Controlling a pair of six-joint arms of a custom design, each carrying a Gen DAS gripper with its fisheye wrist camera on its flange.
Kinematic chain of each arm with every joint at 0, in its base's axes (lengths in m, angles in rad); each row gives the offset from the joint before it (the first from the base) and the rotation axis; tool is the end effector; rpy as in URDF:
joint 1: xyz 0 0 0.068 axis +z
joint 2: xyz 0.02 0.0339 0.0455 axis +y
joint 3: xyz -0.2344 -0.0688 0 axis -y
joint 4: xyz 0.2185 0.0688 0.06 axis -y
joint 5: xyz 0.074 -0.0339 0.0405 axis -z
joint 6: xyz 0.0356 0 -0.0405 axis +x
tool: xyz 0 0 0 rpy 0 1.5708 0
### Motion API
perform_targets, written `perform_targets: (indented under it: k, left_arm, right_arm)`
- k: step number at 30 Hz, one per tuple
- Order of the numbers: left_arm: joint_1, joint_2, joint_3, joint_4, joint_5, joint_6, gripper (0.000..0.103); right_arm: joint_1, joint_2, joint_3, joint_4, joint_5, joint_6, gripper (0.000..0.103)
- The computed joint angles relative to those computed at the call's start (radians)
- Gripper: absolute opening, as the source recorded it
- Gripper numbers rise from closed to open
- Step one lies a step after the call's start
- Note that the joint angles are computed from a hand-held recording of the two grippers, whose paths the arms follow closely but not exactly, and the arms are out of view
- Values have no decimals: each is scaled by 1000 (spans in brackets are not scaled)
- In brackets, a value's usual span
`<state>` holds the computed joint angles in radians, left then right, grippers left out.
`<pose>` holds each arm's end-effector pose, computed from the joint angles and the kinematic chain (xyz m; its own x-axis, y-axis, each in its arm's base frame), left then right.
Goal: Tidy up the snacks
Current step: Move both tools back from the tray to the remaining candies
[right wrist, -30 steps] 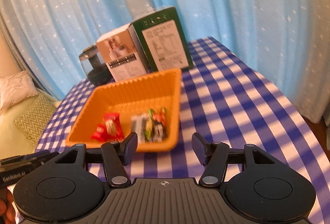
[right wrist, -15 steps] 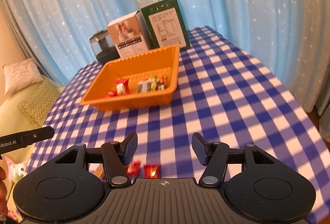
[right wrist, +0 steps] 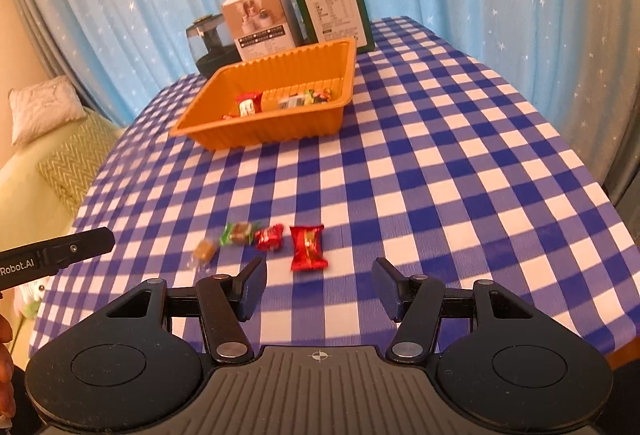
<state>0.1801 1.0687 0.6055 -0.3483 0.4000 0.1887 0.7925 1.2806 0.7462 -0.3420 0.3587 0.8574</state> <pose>0.2022 0.0227 0.1976 -0.6824 0.0514 -0.7292 0.2309 0.9616 -0.1483 0.1775 0.1623 0.1960 -0.7380 0.2599 -0.6227 0.0748 0.9487 0.3073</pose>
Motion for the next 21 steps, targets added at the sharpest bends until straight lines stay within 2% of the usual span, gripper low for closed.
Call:
perform_targets:
  k: [12,21]
  left_arm:
    - [8,-35,-32,-24,-2,29,59]
    - [-6,25,-43,31,-23,25,62]
  right_arm:
    - [13,-10,0,-28,4,8,59]
    - [-10,53,4,17,-13,-28,59]
